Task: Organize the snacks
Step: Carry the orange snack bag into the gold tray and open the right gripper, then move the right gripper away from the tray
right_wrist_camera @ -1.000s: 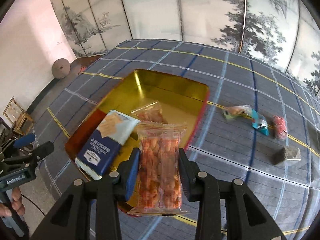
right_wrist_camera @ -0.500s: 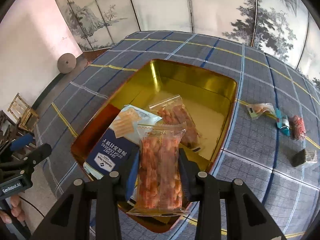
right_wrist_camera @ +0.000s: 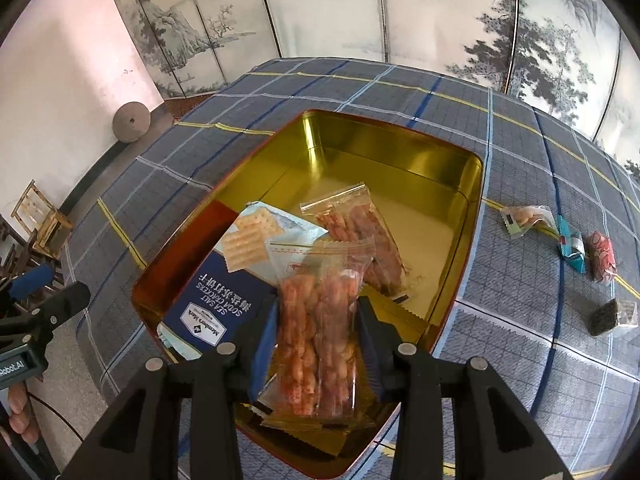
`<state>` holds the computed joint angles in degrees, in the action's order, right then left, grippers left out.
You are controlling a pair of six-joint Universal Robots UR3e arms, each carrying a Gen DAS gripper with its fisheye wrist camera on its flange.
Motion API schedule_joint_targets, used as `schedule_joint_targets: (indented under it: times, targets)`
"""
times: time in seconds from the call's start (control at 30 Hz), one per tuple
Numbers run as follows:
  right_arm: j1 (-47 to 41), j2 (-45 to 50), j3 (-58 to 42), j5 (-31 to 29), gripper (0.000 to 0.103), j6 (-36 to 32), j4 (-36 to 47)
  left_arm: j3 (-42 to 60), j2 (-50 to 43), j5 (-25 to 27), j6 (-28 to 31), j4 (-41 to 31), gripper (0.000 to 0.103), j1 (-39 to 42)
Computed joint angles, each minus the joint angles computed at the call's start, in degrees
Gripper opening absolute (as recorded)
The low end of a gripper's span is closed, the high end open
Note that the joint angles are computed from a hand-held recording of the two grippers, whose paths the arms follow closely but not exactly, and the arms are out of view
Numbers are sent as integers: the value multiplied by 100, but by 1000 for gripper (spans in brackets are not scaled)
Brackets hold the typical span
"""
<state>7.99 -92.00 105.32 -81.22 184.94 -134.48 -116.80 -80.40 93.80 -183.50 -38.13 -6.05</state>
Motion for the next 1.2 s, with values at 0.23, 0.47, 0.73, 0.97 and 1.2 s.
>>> schedule_joint_targets:
  times: [0.23, 0.47, 0.73, 0.97, 1.2]
  targets:
    - [-74, -94, 26, 83, 48, -89, 101, 96, -89, 36, -36, 0, 88, -100]
    - [-132, -445, 162, 22, 57, -220, 84, 143, -129, 38, -61, -12, 88, -137]
    - [-1082, -1450, 757, 64, 62, -622, 216, 363, -315, 141, -162, -25, 88, -401]
    - [-2988, -2491, 1567, 238, 68, -1511, 558, 668, -617, 259, -258, -53, 88, -720]
    - [-4920, -3255, 2311, 906, 72, -2751, 779, 1218, -1137, 455, -382, -181, 88, -1186]
